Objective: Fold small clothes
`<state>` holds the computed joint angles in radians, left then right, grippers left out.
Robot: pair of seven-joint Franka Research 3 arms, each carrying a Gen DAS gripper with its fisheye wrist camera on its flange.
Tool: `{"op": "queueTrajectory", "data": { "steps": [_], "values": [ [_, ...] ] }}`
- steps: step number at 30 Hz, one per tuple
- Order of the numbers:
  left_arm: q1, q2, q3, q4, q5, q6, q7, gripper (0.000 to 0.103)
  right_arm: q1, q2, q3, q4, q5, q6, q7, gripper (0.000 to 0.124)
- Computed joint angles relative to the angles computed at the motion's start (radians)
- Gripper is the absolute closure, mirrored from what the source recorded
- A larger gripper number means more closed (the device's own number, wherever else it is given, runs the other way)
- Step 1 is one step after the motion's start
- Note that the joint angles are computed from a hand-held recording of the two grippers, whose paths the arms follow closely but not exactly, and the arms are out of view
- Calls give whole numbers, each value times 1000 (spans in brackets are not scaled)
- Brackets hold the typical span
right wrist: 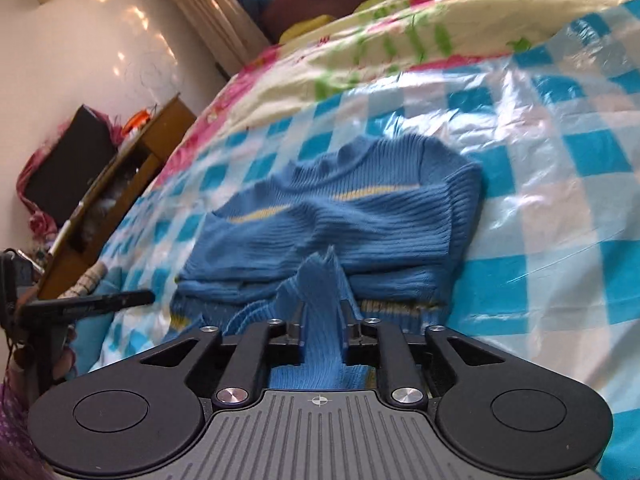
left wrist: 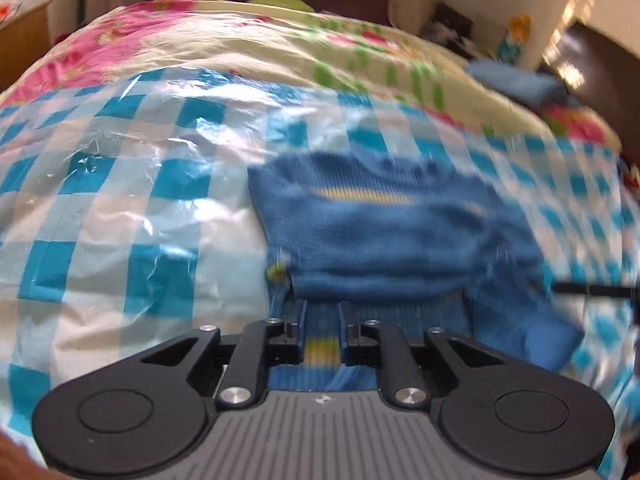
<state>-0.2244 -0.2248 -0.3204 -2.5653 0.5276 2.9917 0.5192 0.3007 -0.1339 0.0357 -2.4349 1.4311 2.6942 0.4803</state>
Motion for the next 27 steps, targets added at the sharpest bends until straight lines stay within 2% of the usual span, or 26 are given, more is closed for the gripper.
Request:
{"op": "queueTrajectory", "data": {
  "steps": [2, 4, 9, 14, 19, 22, 27],
  "values": [
    [-55, -2, 34, -5, -47, -28, 98, 72, 6, 8, 9, 6, -14, 19, -5, 98],
    [-106, 16, 64, 6, -108, -49, 214, 72, 8, 24, 15, 16, -62, 26, 20, 97],
    [-114, 104, 41, 80, -99, -105, 358, 72, 15, 38, 25, 16, -194, 41, 106, 97],
    [-137, 136, 47, 98, -192, -135, 505, 72, 16, 54, 22, 26, -252, 37, 134, 96],
    [-134, 168, 40, 141, -208, -182, 537, 72, 14, 84, 22, 49, -252, 29, 118, 91],
    [-137, 196, 42, 171, -270, -205, 602, 71, 12, 104, 29, 62, -256, 40, 118, 91],
    [-132, 187, 36, 164, -235, -204, 550, 71, 6, 104, 33, 63, -228, 45, 104, 91]
  ]
}}
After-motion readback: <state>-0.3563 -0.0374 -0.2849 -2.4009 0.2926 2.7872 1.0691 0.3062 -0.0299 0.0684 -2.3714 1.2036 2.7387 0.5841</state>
